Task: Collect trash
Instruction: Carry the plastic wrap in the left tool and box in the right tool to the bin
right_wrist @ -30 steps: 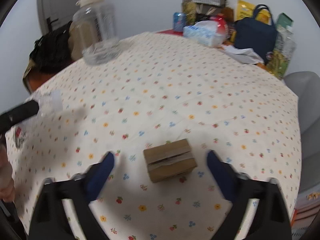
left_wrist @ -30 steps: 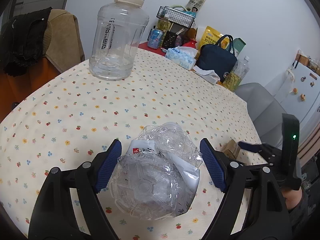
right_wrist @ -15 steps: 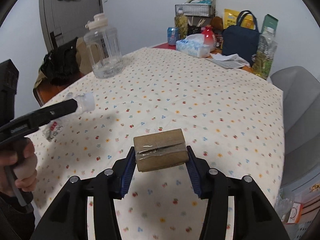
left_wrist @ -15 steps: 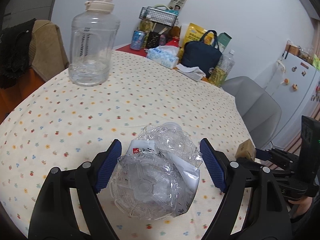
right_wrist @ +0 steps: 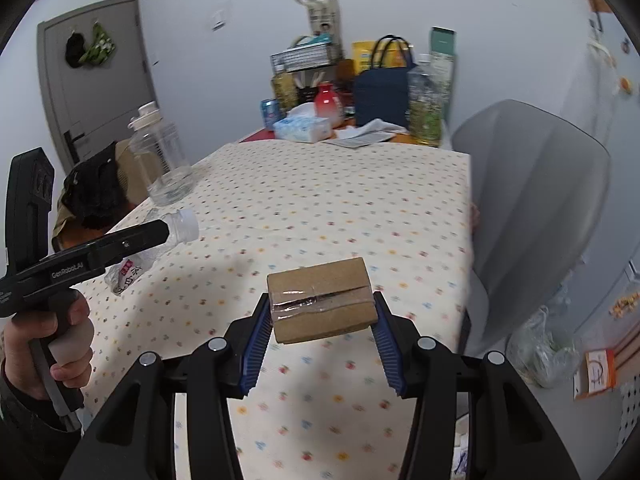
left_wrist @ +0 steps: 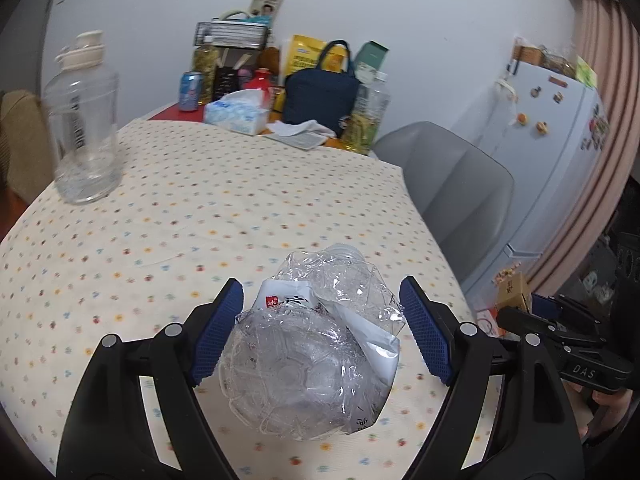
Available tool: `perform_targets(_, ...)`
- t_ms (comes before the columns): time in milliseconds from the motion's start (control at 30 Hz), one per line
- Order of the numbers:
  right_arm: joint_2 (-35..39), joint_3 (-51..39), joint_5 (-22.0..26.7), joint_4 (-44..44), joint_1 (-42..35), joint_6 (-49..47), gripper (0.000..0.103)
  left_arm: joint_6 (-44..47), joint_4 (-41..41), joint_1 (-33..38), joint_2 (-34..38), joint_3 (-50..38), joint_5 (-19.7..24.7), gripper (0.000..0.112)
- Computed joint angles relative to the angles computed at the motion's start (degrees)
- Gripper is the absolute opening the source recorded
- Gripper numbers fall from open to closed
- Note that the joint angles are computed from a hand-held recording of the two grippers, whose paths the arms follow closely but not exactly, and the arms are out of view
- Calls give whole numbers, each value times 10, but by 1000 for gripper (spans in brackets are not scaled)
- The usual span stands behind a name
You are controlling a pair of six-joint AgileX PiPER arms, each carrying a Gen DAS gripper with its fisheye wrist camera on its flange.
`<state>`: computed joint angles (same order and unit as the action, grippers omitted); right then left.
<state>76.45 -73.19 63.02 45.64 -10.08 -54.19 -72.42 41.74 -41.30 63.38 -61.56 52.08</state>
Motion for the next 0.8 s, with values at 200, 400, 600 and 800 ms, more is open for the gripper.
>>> perform_targets(200,9,11,34,34,-113,-43,49,21,-2,-31,67,-65,-10,80)
perform_targets(400,23,9,52,48,-209,-73,49,55,-16,-49,143,-142,-36,80)
perform_targets(600,54,-5,59,47,-284,-92,49,105,-47,-65,232,-233,-55,80)
perform_targets(800,101,-22,56,45,-343,-104,49,164,-89,-87,323,-336,-47,80)
